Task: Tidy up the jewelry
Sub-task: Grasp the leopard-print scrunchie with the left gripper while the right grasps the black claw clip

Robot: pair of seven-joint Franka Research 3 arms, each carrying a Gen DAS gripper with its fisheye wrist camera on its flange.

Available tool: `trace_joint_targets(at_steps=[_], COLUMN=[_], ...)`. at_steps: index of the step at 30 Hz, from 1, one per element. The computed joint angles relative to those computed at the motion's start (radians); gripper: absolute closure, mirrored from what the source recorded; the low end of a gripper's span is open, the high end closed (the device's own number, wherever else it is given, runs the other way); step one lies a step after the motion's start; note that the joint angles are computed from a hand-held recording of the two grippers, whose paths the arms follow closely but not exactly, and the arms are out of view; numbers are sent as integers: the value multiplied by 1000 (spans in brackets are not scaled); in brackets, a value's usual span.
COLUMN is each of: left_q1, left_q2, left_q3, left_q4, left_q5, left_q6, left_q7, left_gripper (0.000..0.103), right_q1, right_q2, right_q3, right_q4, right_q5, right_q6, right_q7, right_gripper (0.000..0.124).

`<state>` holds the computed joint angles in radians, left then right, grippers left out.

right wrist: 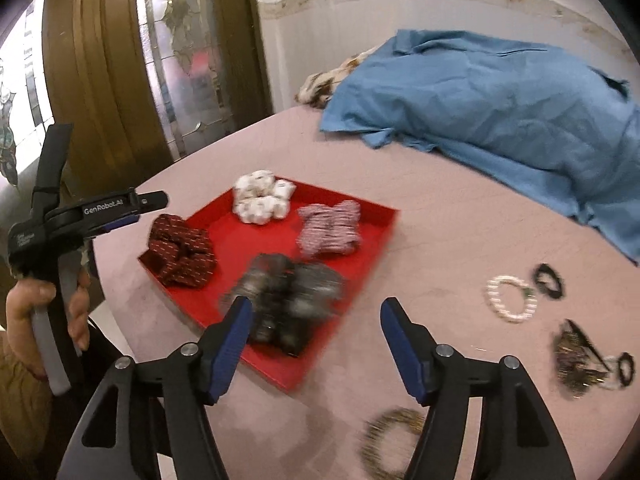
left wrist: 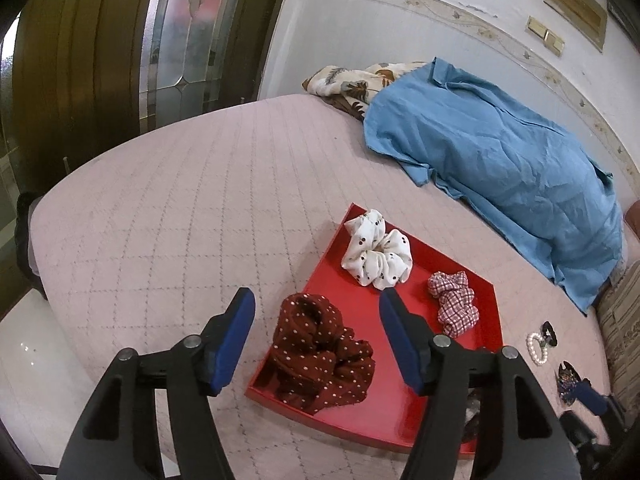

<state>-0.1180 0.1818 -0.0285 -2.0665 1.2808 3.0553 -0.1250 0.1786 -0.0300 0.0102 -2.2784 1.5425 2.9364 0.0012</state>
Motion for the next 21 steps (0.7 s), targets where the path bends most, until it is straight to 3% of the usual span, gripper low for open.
trace_joint_targets(at_steps=[4,9,15,18,21], left_q1=[-18,-41,-49,-65,-80], left_q2=[0,-15,-63,-66,-31], left_q3=[-3,-27,-91,-122,-174], left_q4=[8,24,2,5,5], left_q5=[42,206,214,170,-85], left_q6=[-24,-75,-59,-13,43], left_q7=[-26,-130,-76,12,328], left_gripper=[39,39,39,39,39], right_q1=[-43,-117,-215,-258,-294], right_q2=[-39,-39,-23,2,21], right_q3=[-41,-93,-145,-161,-170], right_q4=[-42,-56,-49,-38,-33], right_q5=[13,-15,-24,-71,-109], right_q6=[12,38,37,33,1], right_q7=[-15,52,143,210,281], right_gripper=[49,48,48,48,48])
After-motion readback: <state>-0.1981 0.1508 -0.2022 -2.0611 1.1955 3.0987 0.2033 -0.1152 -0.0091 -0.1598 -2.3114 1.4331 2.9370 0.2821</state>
